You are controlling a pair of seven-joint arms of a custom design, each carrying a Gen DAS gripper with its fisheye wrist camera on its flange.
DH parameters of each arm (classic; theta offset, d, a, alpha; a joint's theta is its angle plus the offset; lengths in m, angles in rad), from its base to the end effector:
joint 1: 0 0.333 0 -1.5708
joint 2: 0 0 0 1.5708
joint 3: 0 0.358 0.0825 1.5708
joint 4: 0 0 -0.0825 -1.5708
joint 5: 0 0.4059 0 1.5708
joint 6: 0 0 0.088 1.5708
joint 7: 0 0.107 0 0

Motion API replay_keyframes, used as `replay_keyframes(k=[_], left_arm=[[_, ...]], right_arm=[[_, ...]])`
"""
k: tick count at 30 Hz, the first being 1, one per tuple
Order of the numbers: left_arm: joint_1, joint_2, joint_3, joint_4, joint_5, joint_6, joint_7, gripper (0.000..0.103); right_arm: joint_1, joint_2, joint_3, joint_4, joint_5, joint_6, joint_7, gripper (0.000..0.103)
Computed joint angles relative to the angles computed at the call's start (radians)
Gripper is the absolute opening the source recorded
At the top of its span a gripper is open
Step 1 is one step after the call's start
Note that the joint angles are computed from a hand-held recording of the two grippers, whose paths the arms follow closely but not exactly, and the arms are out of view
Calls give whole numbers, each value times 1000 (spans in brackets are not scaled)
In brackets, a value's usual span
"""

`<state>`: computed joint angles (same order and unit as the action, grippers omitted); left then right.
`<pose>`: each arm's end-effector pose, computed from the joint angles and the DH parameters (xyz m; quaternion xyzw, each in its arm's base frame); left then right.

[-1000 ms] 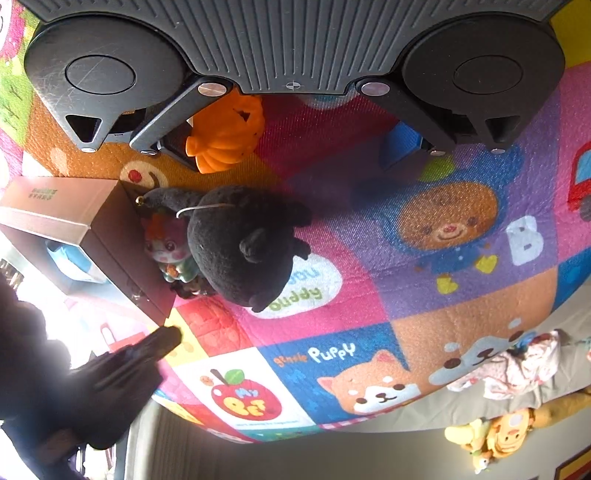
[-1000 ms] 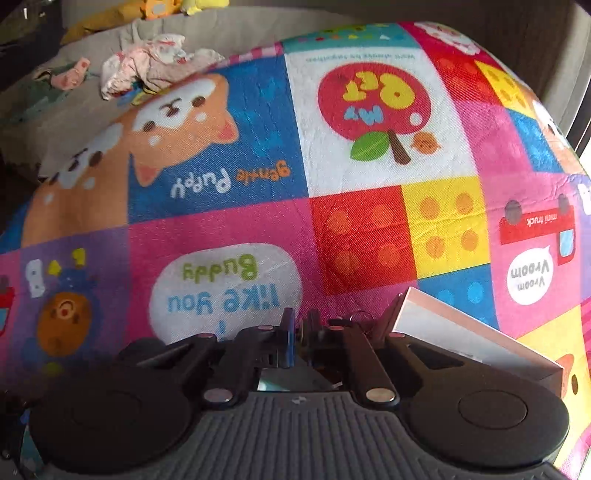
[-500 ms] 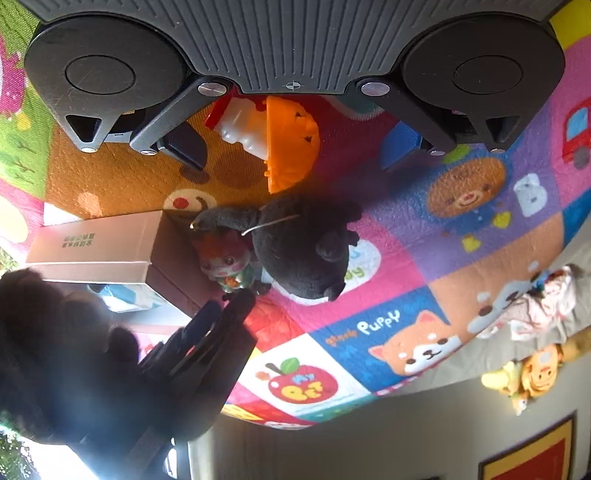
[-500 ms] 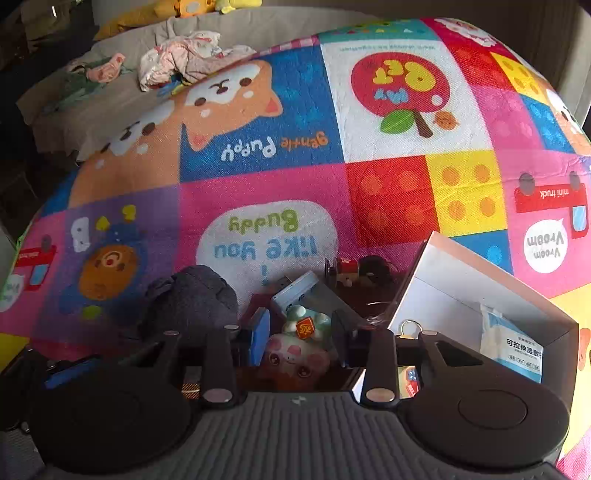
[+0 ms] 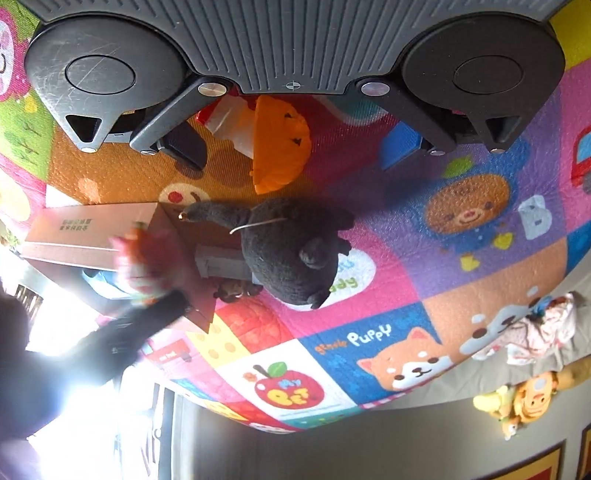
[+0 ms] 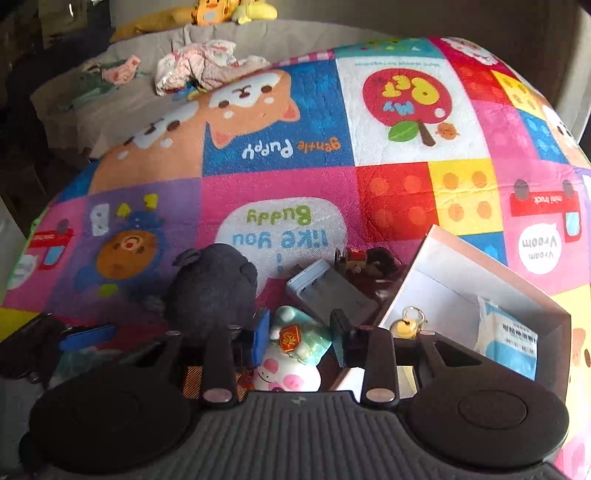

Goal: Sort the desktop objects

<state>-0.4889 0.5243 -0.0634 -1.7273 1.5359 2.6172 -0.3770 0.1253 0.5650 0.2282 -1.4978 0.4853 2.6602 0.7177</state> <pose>0.6083 -0.3945 0.3262 -0.6681 0.5834 -0.3205 0.3325 0.7567 0.2224 0.4372 -0.8588 0.3644 -0.1316 0.3351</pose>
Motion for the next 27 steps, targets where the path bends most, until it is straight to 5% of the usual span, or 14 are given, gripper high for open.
replay_keyframes(k=[3,8,13,16,23,27], left_arm=[[-2,4,-2,6,-26,-14,30,102],[-18,14,1,23,-78,-54,98,102],[-60,-17,11,-9,-14,-112,42,102],[-45,-47,-14,-40,67,-36,-16,102],[-21,13,-55,47,11,51,158,102],[-58,35,-24,75,-66,-8,238,102]], right_arm=[[-113,-92,67,-134,164,-14,-110,34],[-151,-157,50,-302,360,84,-250,38],[-234,-186,109,-396,738,172,-496,73],[-267,-212,130,-438,999,217,-728,95],[-217,-229,29,-498,964,123,-660,103],[-166,-232,0,-507,1065,169,-778,103]])
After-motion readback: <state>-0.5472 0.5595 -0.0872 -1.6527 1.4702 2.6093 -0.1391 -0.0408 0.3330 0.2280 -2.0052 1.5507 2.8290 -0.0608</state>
